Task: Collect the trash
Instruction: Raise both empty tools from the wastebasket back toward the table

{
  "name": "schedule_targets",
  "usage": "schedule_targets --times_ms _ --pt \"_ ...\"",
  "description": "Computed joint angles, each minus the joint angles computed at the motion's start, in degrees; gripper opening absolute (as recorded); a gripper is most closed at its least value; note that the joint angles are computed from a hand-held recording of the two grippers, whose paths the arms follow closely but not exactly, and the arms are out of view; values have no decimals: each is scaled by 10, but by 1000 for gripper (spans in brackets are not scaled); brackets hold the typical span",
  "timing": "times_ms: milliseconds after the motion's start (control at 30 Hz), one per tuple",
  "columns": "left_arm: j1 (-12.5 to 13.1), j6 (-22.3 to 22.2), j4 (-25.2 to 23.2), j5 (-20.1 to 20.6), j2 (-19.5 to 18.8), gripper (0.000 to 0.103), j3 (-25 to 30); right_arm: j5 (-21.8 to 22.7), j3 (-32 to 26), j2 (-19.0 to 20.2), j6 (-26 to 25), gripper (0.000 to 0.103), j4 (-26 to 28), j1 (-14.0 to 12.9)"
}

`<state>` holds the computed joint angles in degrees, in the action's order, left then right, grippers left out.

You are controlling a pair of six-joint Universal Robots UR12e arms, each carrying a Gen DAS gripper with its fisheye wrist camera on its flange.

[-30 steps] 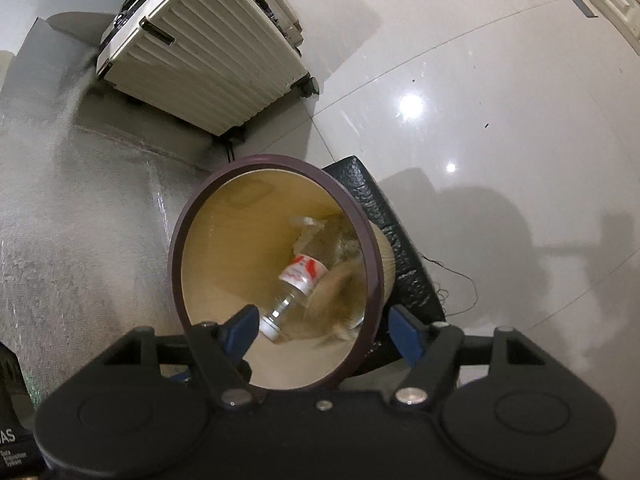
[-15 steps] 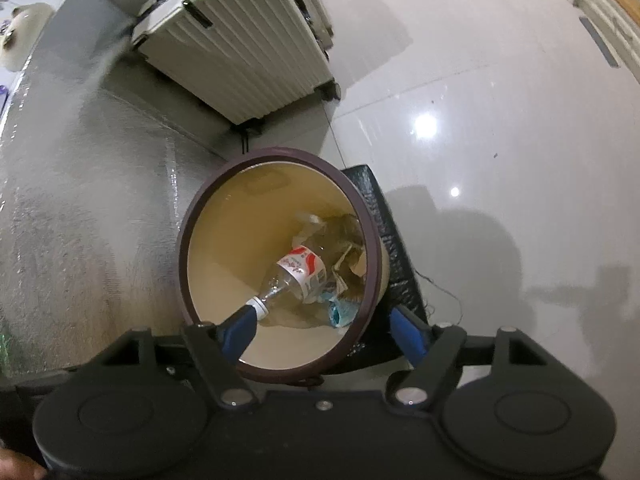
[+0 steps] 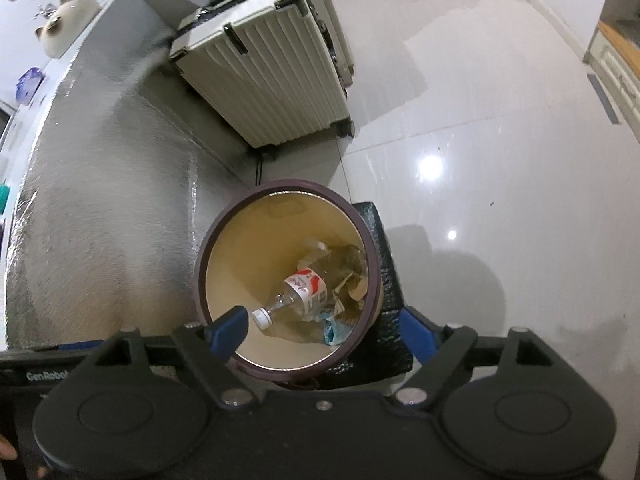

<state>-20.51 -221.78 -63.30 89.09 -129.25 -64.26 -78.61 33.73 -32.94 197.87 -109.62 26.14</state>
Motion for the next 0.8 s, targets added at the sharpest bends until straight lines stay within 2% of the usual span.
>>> schedule_targets --times_ms 100,433,800 --pt "-2 -1 5 12 11 103 -9 -19 4 -8 -24 90 2 3" --pt "-10 7 0 43 45 103 -28 -43 49 -48 -84 103 -40 10" --pt "-22 -22 32 72 83 103 -69 -69 89 -82 -107 103 -69 19"
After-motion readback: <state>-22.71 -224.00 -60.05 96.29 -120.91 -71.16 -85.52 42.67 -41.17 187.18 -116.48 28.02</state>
